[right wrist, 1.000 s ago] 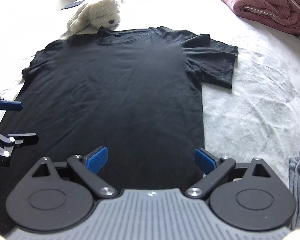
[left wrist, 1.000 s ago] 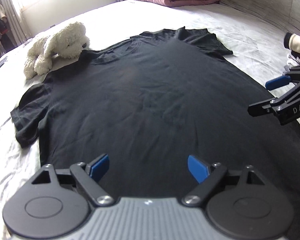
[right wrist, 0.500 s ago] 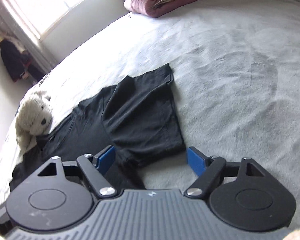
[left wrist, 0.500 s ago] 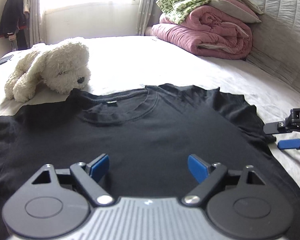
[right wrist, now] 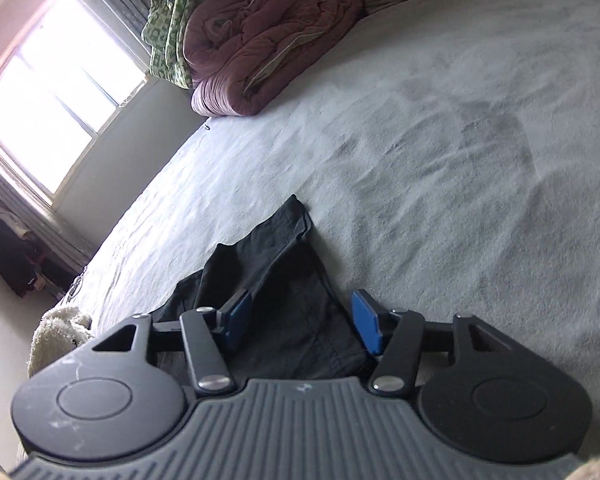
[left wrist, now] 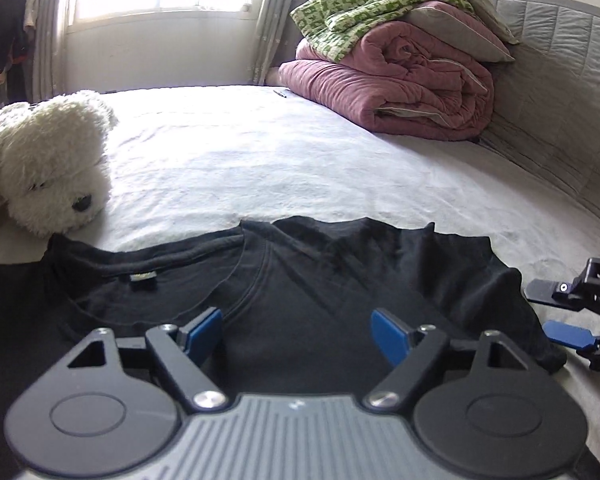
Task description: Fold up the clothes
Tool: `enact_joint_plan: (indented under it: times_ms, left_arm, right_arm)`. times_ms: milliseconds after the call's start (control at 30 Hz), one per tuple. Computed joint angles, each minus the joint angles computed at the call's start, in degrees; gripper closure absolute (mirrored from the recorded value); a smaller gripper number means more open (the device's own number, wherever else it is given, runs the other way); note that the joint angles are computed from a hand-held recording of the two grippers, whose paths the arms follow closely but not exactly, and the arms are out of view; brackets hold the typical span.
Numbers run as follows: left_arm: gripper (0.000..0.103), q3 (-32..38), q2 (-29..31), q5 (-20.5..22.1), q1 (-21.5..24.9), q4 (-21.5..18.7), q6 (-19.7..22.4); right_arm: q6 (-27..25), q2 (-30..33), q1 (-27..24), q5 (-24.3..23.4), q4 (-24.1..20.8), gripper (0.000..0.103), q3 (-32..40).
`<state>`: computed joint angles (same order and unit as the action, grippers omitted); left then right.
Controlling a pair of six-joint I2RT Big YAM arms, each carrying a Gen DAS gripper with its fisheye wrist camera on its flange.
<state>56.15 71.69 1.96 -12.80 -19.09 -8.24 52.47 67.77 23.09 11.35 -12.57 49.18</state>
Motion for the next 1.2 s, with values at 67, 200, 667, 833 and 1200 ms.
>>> enact_joint_plan:
  times_ms: [67,200,667,833,1200]
  left_arm:
    - [0.036,1.6,1.9,2.7,0.1,0.0,0.3]
    - [0.055,6.6,6.6,5.0,-1.0,-2.2,2.7]
    - [0.038,13.4,9.6,21.3,1.0,-10.7,-9.3]
    - [0.028,13.3,8.4,26.9,2.5,-11.3,-10.4]
    - [0.028,16.5,11.5,29.9,1.5,-17.2,-7.4]
  right_arm:
    - [-0.8,0.3,0.0,0.1,2.1,0.048,-0.6]
    - [-2.9,1.0,-0.1,0.2,1.9,0.059,0.1]
    - [0.3,-0.3,-1.1,-9.7,14.8,0.093,-3.5]
    - [-1.9,0.8,0.0,-13.8,16.0,0.095,-2.5]
    - [-7.5,2.8,0.8,-17.9,8.1,0.095,1.1]
